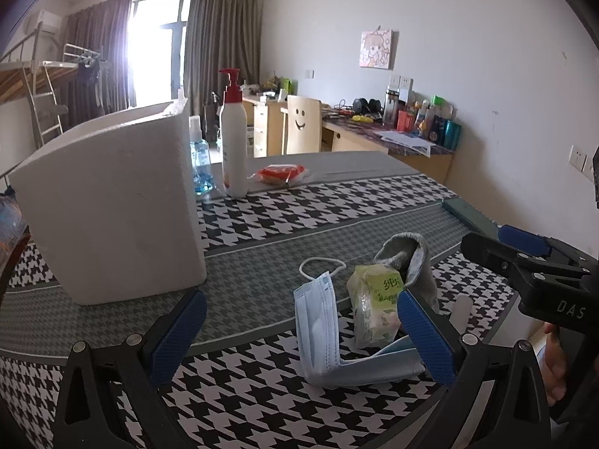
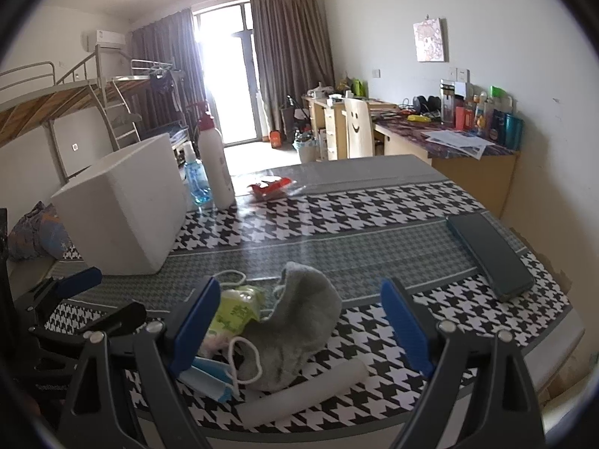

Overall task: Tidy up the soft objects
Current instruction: 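Reach the right gripper toward the grey sock in the tray, then grasp the blue face mask with the left gripper while the right gripper grasps the white foam roll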

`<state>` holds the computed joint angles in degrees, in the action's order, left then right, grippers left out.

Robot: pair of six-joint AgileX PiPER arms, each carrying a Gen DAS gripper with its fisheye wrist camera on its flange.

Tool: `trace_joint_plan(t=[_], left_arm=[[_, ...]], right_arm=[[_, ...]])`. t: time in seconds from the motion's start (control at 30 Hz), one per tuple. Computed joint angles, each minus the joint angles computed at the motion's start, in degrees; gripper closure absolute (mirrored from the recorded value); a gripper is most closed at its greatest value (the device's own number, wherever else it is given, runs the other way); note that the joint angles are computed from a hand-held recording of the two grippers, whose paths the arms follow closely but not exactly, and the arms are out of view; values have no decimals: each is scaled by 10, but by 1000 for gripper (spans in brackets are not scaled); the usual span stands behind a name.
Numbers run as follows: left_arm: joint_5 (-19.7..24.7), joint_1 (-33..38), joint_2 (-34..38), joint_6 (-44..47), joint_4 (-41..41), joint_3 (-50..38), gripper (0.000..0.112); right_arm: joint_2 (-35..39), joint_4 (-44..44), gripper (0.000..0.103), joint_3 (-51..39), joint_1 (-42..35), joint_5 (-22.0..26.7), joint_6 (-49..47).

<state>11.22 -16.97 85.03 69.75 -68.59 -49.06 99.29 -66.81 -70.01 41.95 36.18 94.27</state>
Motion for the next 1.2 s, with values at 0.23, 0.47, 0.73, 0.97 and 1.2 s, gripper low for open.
trace_joint_plan(t=[0.23,0.47,0.73,0.97,1.2], left_arm=[[5,-2,17,-58,60,-7,10],[3,-9,32,-125,129,-13,18],[3,-11,37,-118,127,-7,25],[10,-10,51,-194,202,-19,37],[24,-10,61,-227,243,-23,55]], right_arm=[[-4,22,13,21,1,-1,1],[-5,30,13,41,4,-6,16],[-7,56,13,62,3,-21,14],[-16,72,13,84,3,-32,20],[-13,105,13,93,-1,-55,7]])
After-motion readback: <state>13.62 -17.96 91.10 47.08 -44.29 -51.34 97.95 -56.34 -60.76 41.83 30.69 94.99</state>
